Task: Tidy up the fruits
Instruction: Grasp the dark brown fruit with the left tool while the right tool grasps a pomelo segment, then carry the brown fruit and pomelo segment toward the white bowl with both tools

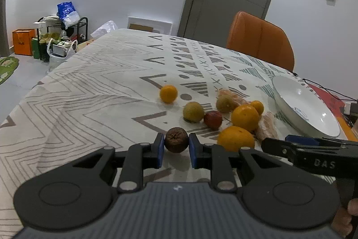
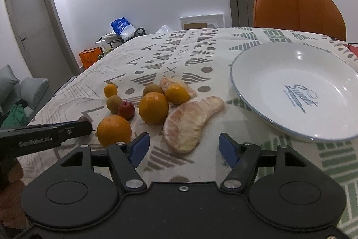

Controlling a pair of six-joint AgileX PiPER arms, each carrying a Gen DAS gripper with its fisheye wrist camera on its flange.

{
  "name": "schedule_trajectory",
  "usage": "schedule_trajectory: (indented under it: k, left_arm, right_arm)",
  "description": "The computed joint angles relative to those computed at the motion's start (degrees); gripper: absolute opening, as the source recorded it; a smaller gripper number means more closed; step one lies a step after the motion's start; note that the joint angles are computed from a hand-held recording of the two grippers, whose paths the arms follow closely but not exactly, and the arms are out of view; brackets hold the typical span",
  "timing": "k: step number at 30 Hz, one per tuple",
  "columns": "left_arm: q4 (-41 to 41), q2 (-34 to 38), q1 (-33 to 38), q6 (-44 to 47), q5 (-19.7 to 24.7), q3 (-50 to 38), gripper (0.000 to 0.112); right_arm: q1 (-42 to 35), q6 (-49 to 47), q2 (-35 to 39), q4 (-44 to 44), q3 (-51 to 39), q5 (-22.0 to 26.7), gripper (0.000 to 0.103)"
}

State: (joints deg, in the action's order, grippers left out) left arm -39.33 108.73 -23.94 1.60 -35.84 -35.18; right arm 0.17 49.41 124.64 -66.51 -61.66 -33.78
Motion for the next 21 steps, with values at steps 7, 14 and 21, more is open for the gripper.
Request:
schedule_trajectory:
  k: [7, 14, 21]
  left_arm:
    - [0.43, -1.23, 0.90, -0.82, -1.18, 2.13, 0.022]
    - [-0.40, -2.17, 0.33, -0.77, -1.73, 2.83, 0.022]
    - [-3.09, -2.04, -2.19, 1.97, -2.24, 1.71, 0.022]
  right_arm:
    - [2.87, -4.07, 1.11, 7.94, -1.61, 2.92, 0.068]
    - [3.54, -5.63, 1.33, 10.22, -2.14, 3.73, 0.039]
    - [0.08, -1.28, -0.85, 3.94, 1.05, -0.78, 0.037]
